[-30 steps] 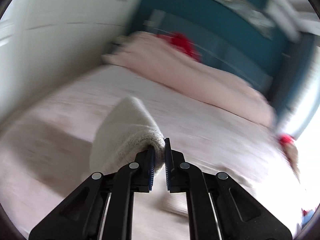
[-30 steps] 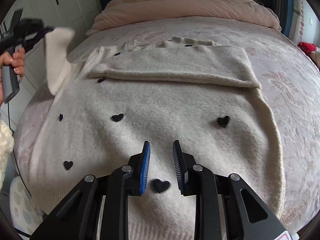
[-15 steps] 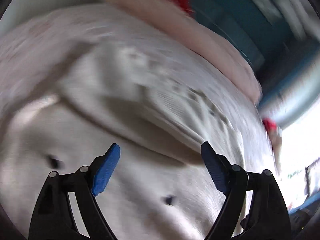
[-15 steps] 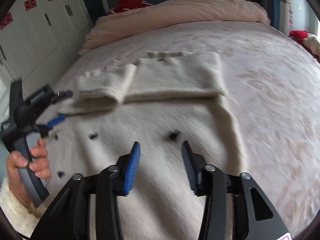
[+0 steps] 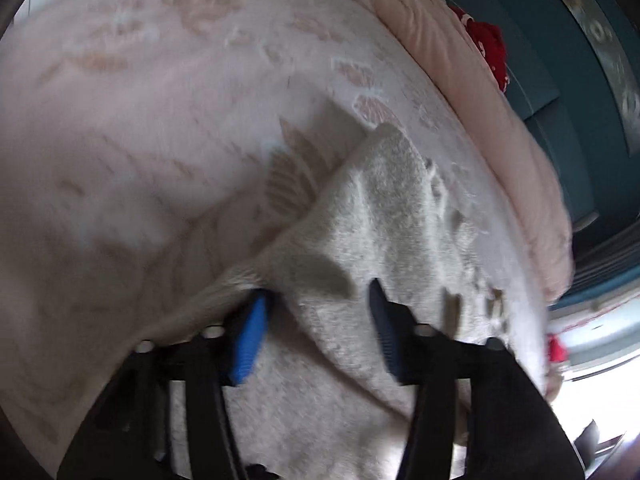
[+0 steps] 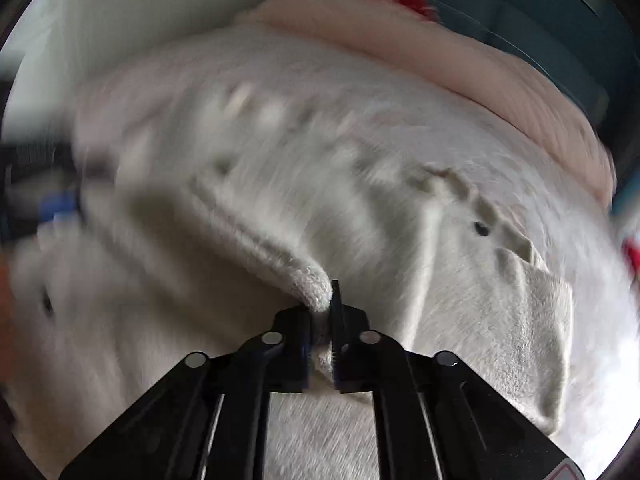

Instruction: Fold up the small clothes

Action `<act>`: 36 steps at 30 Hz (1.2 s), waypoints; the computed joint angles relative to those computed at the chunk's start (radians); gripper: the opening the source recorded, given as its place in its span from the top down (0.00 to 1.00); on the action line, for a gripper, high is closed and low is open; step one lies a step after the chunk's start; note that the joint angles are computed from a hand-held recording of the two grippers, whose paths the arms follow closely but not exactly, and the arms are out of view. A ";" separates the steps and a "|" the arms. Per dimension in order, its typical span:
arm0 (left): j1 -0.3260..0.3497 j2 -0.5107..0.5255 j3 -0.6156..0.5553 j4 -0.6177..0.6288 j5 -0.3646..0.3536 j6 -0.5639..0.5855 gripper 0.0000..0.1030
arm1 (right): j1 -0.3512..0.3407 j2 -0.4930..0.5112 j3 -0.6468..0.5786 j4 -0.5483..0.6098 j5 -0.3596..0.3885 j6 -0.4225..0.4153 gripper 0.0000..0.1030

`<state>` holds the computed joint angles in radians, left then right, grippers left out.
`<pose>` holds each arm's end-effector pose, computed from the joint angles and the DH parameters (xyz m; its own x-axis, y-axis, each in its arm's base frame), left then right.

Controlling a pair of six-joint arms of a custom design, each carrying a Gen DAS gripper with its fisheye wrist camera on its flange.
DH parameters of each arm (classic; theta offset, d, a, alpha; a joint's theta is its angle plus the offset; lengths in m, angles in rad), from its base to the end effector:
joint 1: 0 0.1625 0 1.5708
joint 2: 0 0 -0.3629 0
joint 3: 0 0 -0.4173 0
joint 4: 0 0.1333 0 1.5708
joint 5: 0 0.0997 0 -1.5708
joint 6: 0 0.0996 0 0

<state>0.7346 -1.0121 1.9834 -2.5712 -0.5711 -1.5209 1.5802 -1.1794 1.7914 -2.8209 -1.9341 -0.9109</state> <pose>-0.2471 -0.5157 0.0748 -0.7598 -0.6500 -0.0129 -0.3430 0.4177 -0.8414 0.1037 -0.6146 0.2428 -0.5682 -0.5102 0.6456 -0.7447 0.6527 -0.1397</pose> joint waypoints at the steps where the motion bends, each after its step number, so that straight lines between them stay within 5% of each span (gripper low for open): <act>1: -0.002 0.000 0.001 0.017 0.005 -0.003 0.64 | -0.013 -0.031 -0.009 0.021 0.050 0.082 0.94; 4: -0.002 0.009 0.016 -0.025 0.015 0.038 0.65 | -0.103 -0.139 -0.015 0.012 0.180 0.323 0.92; 5: -0.001 0.016 0.006 -0.003 0.023 0.047 0.63 | -0.134 -0.145 -0.031 0.030 0.180 0.373 0.83; 8: -0.009 0.029 0.007 -0.054 0.022 0.080 0.45 | -0.187 -0.087 -0.120 0.167 0.068 0.397 0.81; 10: -0.016 0.038 0.015 -0.124 0.019 0.084 0.36 | -0.225 -0.095 -0.134 0.234 0.136 0.433 0.81; 12: -0.017 0.043 0.019 -0.145 0.027 0.059 0.29 | -0.239 -0.103 -0.129 0.221 0.179 0.444 0.68; 14: -0.013 0.046 0.014 -0.141 0.031 0.014 0.29 | -0.245 -0.095 -0.134 0.192 0.183 0.440 0.56; 16: -0.008 0.049 0.002 -0.126 0.038 -0.017 0.29 | -0.254 -0.071 -0.160 0.199 0.199 0.468 0.55; 17: -0.007 0.053 -0.004 -0.120 0.049 -0.024 0.35 | -0.263 -0.060 -0.179 0.212 0.217 0.492 0.61; 19: -0.003 0.064 -0.024 -0.102 0.066 -0.011 0.71 | -0.276 -0.032 -0.230 0.258 0.255 0.544 0.92; 20: 0.001 0.071 -0.030 -0.139 0.061 0.036 0.95 | -0.272 -0.048 -0.224 0.279 0.274 0.562 0.92; 24: -0.068 0.096 -0.047 -0.303 0.211 0.270 0.94 | -0.240 -0.141 -0.159 0.146 0.494 0.462 0.93; 26: -0.083 0.113 -0.055 -0.361 0.251 0.343 0.94 | -0.238 -0.172 -0.131 0.076 0.530 0.421 0.93; 28: -0.058 0.122 -0.075 -0.286 0.227 0.337 0.93 | -0.251 -0.125 -0.164 0.075 0.425 0.380 0.93; 31: 0.002 0.140 -0.117 -0.069 0.115 0.231 0.93 | -0.286 -0.001 -0.282 0.253 0.225 0.465 0.93; 36: -0.006 0.142 -0.107 -0.011 0.127 0.199 0.91 | -0.285 -0.048 -0.206 0.158 0.268 0.384 0.92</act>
<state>0.7284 -0.8706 1.8760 -2.5823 -0.4445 -1.3220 1.2951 -1.2273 1.5852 -2.6625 -1.6665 -0.5273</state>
